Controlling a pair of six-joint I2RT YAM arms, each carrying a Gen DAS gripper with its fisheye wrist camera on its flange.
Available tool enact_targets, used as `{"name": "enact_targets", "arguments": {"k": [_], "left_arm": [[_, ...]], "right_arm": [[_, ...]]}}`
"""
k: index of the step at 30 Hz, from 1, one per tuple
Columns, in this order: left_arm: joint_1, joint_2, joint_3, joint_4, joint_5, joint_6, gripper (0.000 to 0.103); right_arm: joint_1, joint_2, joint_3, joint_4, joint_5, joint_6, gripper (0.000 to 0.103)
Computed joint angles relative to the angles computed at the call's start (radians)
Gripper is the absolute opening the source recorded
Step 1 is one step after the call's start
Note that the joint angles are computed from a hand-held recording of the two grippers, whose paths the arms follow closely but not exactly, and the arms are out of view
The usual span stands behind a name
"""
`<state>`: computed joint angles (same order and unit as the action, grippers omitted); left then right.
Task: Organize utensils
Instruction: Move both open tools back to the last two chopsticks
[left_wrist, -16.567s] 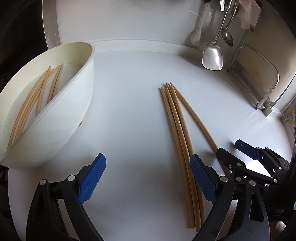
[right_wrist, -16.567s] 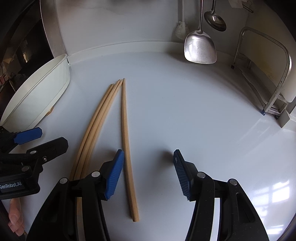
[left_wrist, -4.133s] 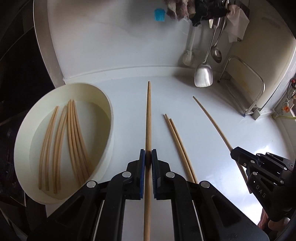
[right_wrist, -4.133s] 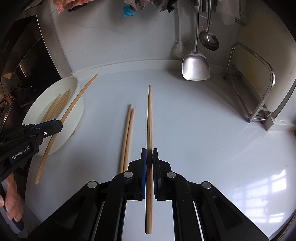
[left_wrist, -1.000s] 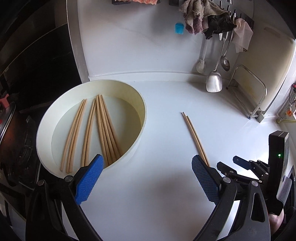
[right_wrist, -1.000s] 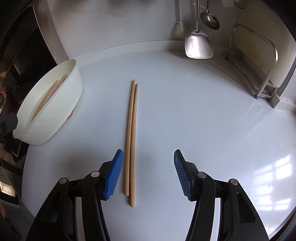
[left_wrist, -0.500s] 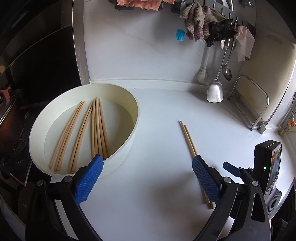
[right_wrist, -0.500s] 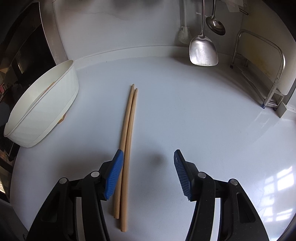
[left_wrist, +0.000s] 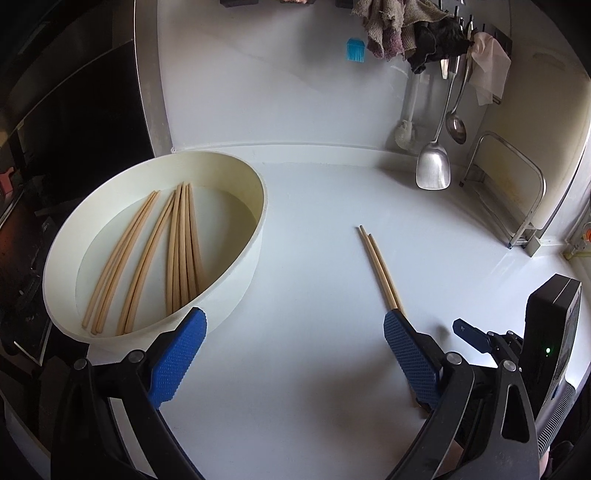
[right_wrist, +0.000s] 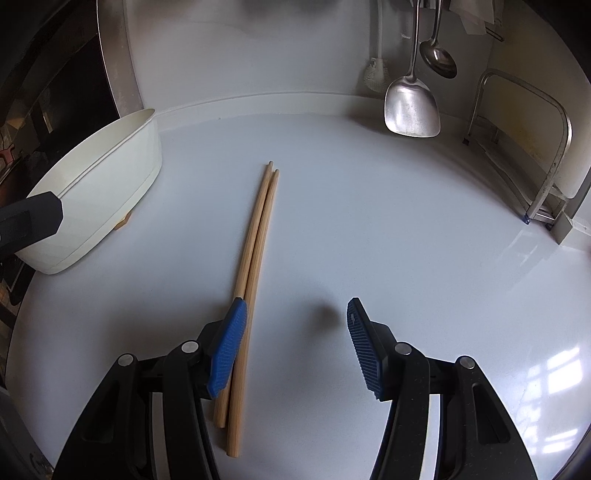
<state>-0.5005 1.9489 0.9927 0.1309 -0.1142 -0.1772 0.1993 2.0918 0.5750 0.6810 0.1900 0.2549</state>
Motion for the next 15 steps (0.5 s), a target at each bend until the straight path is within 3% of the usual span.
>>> {"name": "enact_targets", "arguments": {"k": [15], "left_arm": [[-0.049,0.058,0.069,-0.047,-0.017,-0.041,0.095]], "right_arm": [[-0.003,0.017,0.022,-0.03,0.026,-0.056,0.054]]}}
